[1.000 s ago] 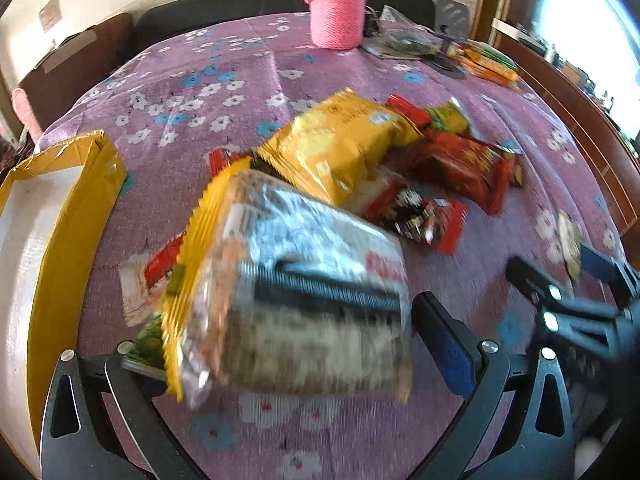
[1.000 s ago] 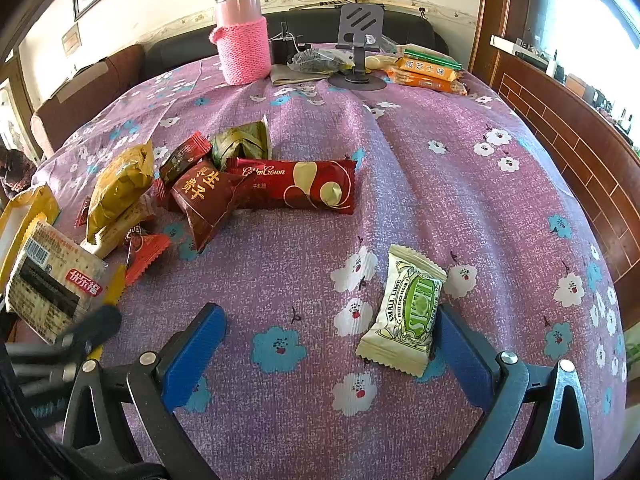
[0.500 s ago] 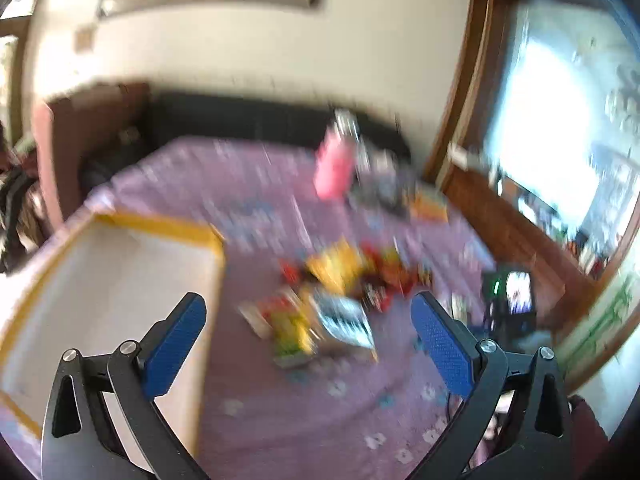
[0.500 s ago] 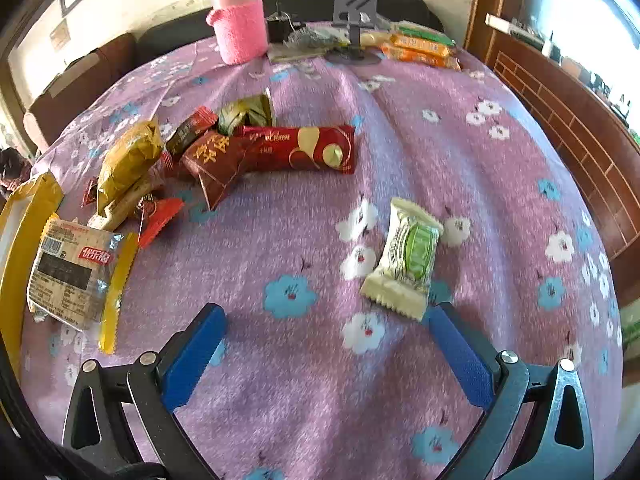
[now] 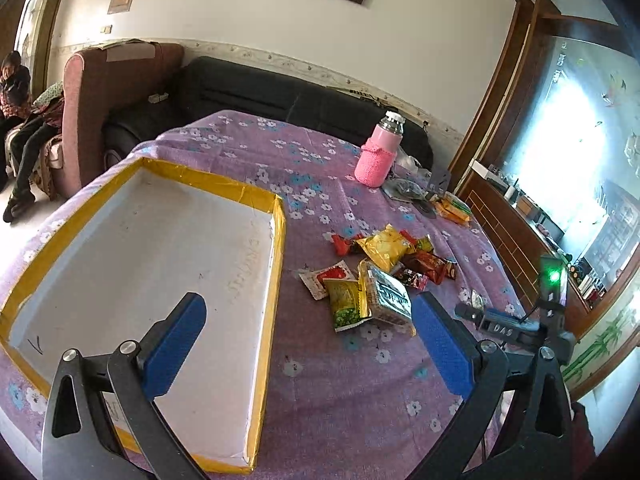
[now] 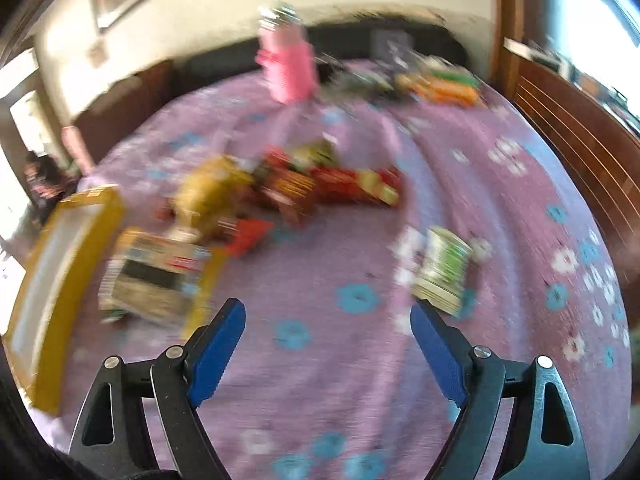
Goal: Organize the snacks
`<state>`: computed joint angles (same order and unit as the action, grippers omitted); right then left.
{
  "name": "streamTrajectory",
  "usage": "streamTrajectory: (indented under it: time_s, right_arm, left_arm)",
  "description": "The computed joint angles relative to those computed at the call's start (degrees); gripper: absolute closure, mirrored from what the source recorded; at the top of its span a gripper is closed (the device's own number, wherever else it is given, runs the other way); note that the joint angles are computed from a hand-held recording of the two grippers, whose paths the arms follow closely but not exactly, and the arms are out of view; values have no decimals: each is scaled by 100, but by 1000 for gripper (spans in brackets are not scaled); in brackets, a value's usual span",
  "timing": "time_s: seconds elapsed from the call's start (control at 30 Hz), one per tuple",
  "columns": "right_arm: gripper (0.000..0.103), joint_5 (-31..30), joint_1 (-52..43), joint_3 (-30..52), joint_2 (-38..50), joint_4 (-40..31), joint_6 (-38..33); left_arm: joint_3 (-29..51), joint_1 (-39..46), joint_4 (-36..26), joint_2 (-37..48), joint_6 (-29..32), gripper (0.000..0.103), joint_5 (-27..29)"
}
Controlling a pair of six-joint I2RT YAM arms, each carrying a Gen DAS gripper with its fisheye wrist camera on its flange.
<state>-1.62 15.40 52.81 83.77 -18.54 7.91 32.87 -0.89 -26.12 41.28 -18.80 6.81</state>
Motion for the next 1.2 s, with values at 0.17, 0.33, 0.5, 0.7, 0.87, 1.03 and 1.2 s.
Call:
streamTrajectory:
  time_s: [0.17,0.33,0.5,0.7,0.87,1.03,1.2]
  right_arm:
    - [16,-1078,296,911,620,-246,127]
    - [17,-2105,507,2483,2134,-693,434]
    - [19,-2362,626,3463,3095,-1434,205]
    - [20,-3914,412,2388,2341,-1817,-255]
    - [21,-3990,-33,1228,1038,-1539,-569]
    - [19,-2185,-728,471,-59,-831,-430]
    - [20,-1375,-1392,572,342,-693,-490]
  left_arm:
    - [-34,22,-112,22,-52,0,199]
    - [-27,48,-448,-249,-1,0,315]
    - [-49,166,-758,-528,195,0,440]
    - [-109,73,-575,-399,263,0,634]
    - [-97,-358,-557,-162,110,0,602]
    - [-178,-1216,-358,191,-257,0,482]
    - [-206,-2027,-51,858,-739,0,192]
